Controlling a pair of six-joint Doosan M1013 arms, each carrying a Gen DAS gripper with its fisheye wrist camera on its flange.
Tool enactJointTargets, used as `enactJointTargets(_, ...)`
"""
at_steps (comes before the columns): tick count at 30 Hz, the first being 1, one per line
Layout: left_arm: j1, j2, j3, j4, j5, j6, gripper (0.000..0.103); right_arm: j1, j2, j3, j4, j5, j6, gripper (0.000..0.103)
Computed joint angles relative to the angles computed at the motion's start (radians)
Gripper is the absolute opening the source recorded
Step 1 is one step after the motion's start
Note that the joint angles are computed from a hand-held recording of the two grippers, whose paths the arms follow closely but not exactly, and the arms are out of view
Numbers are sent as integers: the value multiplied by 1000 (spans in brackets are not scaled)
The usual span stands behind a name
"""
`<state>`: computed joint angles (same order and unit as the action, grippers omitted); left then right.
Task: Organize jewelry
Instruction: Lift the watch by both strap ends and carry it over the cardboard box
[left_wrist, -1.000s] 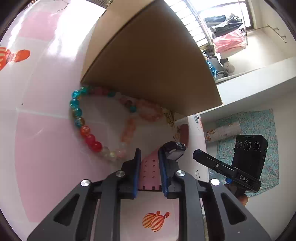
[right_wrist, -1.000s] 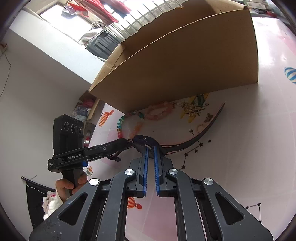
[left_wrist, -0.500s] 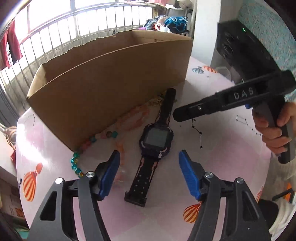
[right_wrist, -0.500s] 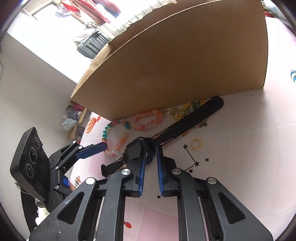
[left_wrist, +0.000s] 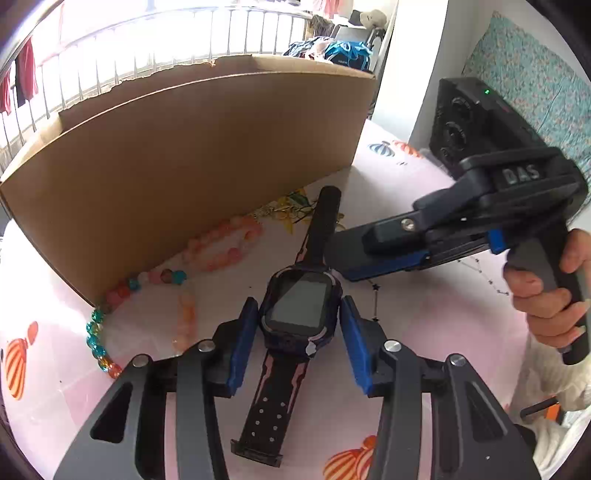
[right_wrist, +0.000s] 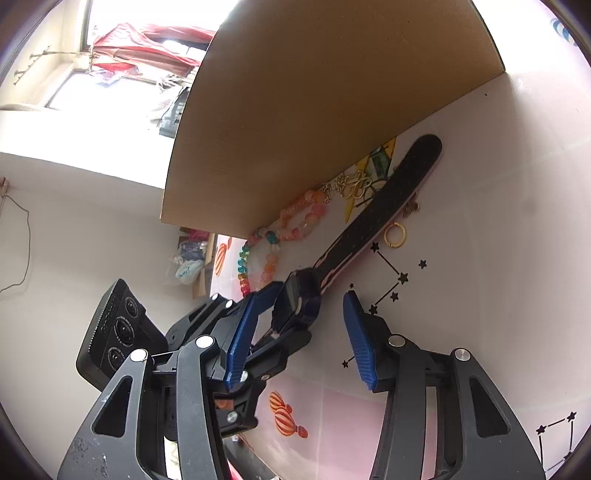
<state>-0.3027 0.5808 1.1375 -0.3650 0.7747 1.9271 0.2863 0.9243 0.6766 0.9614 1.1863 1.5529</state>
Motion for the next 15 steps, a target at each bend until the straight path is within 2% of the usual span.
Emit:
enactJointTargets(3, 16, -2, 4, -100, 13, 63, 44, 9, 11, -39, -61, -3, 16, 46)
enactJointTargets(4, 13, -10, 18, -103, -6, 83, 44, 11, 8, -34, -67, -19, 17, 46)
enactJointTargets(5, 10, -19, 35, -102, -19, 104, 44, 14, 0, -20, -74, -43, 16, 40)
enactJointTargets(6, 10, -24, 42, -99, -12, 115, 43, 17, -10, -2, -91, -70, 11, 22)
enactJointTargets(7, 7, -28, 49, -83, -16, 106, 43, 20, -19, 12, -104, -92, -4, 10)
enactJointTargets(8, 4, -24, 44, -71, -14, 101, 43, 23, -24, 23, -108, -106, -29, 3)
enactJointTargets(12, 2, -45, 69, -37, -9, 118, 43, 29, -46, 64, -112, -146, -80, 1)
enactJointTargets(15, -6, -56, 83, -26, -32, 127, 43, 25, -61, 81, -78, -163, -122, 1)
